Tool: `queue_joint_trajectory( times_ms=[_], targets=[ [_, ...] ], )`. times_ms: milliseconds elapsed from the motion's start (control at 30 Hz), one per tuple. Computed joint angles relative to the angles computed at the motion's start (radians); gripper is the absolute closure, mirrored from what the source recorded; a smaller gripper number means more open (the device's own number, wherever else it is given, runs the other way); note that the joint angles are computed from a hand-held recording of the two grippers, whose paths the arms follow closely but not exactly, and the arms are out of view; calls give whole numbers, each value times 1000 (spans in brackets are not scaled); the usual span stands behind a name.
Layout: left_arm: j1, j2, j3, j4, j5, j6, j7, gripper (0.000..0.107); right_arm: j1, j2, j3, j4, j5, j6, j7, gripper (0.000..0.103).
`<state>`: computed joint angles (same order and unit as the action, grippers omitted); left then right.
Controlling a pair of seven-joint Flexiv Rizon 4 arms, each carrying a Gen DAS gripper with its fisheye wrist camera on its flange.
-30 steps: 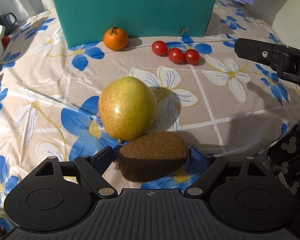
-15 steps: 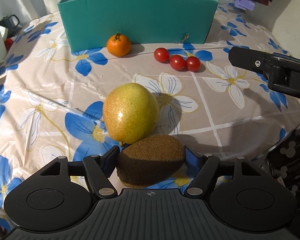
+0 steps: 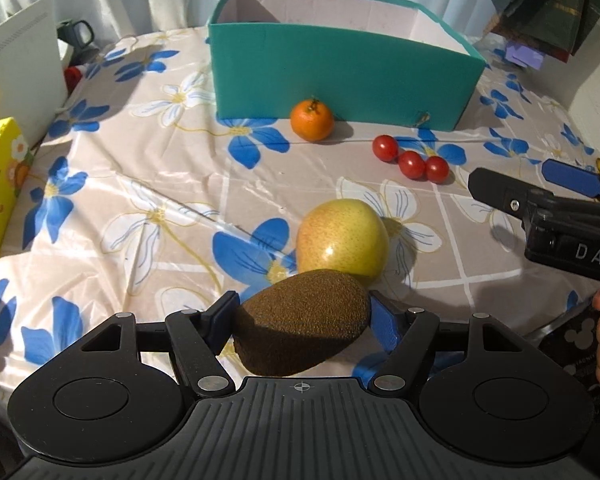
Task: Organize fruits
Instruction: 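Lift the kiwi with the left gripper while the right gripper grasps the yellow pear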
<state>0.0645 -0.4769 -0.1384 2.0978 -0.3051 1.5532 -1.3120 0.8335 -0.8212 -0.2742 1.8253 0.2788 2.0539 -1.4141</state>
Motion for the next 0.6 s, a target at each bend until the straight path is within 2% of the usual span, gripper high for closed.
queue_joint_trajectory(
  times_ms=[67, 333, 600],
  targets=[
    [-2, 6, 17, 2, 2, 8, -8, 33, 1, -1, 4, -4, -8, -5, -3, 3],
    [-81, 6, 178, -34, 43, 8, -121, 33, -5, -5, 33, -28, -83, -58, -7, 3],
    [-21, 3, 160, -44, 54, 31, -140, 33, -57, -18, 110, -75, -254, -141, 6, 5]
  ],
)
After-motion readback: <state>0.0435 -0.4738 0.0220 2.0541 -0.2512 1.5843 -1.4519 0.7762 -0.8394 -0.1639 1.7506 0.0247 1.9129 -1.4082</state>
